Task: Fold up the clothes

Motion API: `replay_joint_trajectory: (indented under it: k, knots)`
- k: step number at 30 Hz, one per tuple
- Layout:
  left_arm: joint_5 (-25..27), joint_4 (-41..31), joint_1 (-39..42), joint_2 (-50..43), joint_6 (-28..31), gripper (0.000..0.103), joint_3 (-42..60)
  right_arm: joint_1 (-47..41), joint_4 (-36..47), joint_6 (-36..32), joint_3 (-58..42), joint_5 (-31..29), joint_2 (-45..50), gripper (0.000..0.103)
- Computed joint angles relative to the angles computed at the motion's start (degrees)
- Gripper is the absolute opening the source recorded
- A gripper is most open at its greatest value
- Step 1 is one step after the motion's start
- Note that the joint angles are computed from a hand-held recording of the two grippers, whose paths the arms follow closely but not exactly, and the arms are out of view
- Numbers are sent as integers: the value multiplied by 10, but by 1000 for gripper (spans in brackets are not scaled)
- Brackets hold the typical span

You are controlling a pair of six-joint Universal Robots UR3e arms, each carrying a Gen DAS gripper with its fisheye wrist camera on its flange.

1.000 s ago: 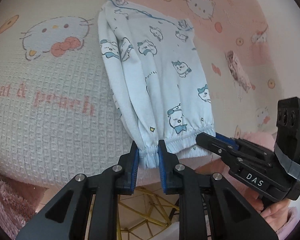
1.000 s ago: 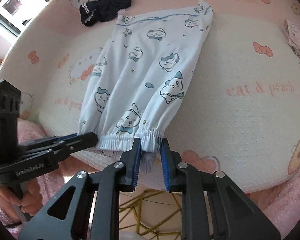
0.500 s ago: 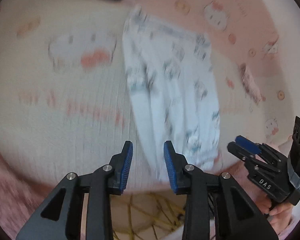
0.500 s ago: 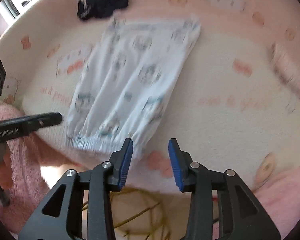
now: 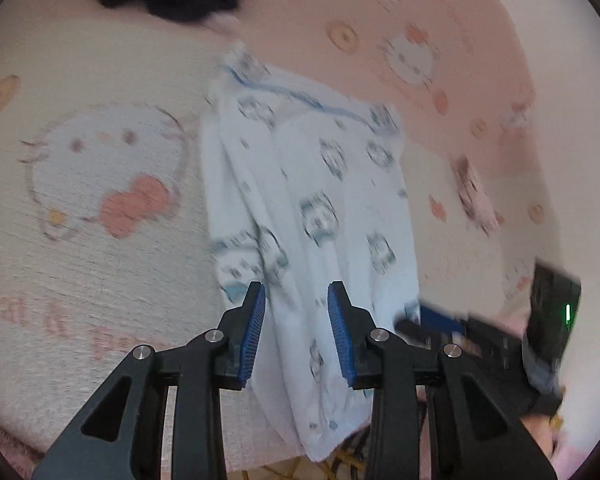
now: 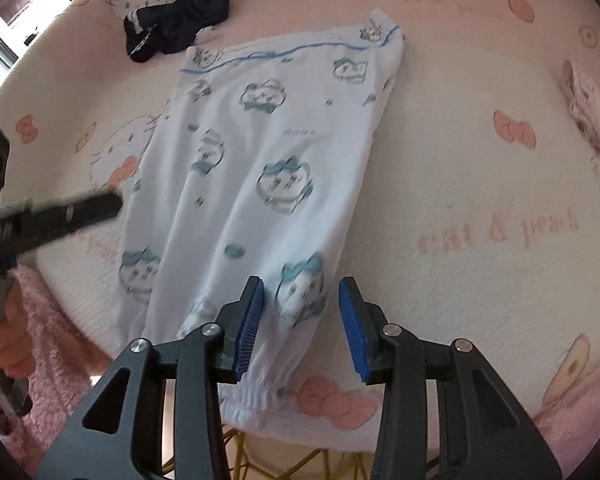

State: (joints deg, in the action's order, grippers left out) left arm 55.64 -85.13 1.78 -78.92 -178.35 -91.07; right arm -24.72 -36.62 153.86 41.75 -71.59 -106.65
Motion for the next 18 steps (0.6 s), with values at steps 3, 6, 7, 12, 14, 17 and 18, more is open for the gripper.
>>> replay_joint_trajectory:
  k: [3, 6, 7, 12, 14, 17, 18]
  knots:
    - [12, 14, -29, -11, -8, 34, -6, 12, -35, 22, 48, 1, -11, 40]
    - [14, 31, -52, -24, -14, 34, -7, 38, -79, 43, 115, -10, -35, 40]
    - [11, 38, -55, -26, -17, 34, -9, 45, -92, 45, 126, -15, -42, 40]
    - [34, 21, -55, -30, -38, 36, -9, 51, -123, 43, 168, -32, -77, 45]
    - [34, -8, -48, -18, -31, 40, -5, 37, -114, 38, 169, -33, -85, 46]
    - [2, -25, -37, -6, -8, 41, -25, 22, -105, 34, 173, -28, -95, 46]
    - [-16, -22, -33, -4, -5, 41, -35, 26, -109, 38, 177, -29, -97, 46]
